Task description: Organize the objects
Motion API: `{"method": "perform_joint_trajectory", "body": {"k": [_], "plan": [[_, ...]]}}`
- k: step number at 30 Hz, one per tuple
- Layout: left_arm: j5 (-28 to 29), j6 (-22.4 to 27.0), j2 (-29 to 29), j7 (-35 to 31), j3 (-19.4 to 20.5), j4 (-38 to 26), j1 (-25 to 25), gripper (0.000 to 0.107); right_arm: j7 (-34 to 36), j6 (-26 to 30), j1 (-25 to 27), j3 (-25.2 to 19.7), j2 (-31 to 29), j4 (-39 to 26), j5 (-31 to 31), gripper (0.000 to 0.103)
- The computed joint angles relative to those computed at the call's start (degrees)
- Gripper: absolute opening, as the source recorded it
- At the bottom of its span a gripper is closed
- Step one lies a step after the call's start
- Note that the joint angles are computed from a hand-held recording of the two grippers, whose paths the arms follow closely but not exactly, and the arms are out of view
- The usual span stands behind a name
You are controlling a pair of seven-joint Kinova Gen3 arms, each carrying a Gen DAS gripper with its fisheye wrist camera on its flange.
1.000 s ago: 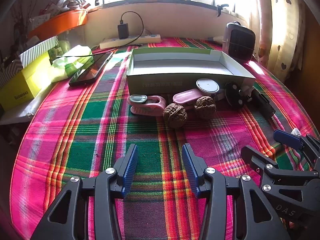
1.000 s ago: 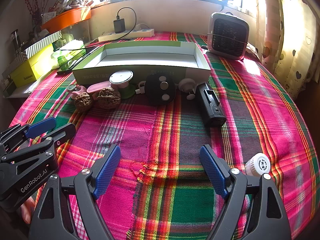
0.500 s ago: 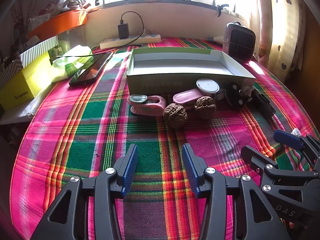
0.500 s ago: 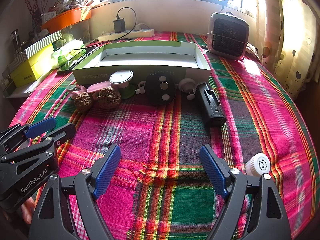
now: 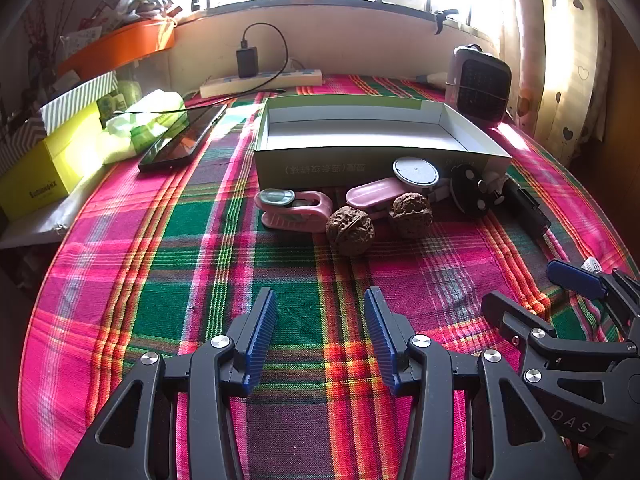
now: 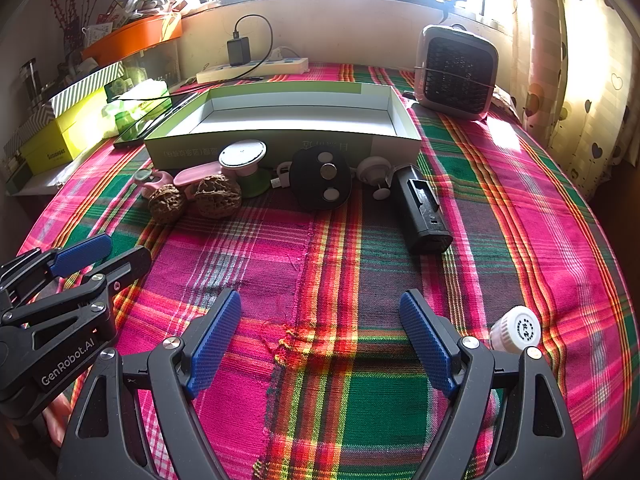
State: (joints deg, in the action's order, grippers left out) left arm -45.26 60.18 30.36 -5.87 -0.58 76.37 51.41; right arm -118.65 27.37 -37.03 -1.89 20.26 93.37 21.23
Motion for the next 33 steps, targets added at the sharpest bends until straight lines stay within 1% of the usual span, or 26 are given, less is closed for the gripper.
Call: {"method": "perform_joint_trajectory", "body": {"k": [23, 27, 29, 30, 32, 33], "plan": [[-0.1, 0.3, -0.1, -0.4, 0.1, 0.1, -0.2, 0.044, 0.4, -0.1, 0.3, -0.2, -0.1, 0.0, -0.3, 0.082], [-0.1, -0.3, -0.7, 0.0, 0.1, 0.9, -0.2, 0.044, 0.9, -0.6, 0.8, -0.5, -0.4, 0.6, -0.8, 0.082], [-0.1, -0.4, -0.8, -0.6, 0.4, 0.9, -0.5, 0.044, 2.0, -1.8, 1.8, -1.2, -0.9, 1.5, -1.6, 0.082], [0.1, -1.0, -1.1, -1.1, 0.6, 1.2, -0.8, 0.044, 3.4, -3.3, 3.2, -2.2, -1.6, 2.7, -2.6, 0.082], [0.3, -1.5, -1.3, -1.9, 0.8, 1.5, -1.2, 0.044, 4.6, -7.7, 4.5, -2.6, -3.4, 6.0, -4.2, 0.082], [0.5, -1.6, -1.3, -2.2, 0.9, 1.5, -1.4, 0.044, 5.0, -9.0, 4.8, -2.4, -4.0, 7.0, -4.6, 0.082]]}}
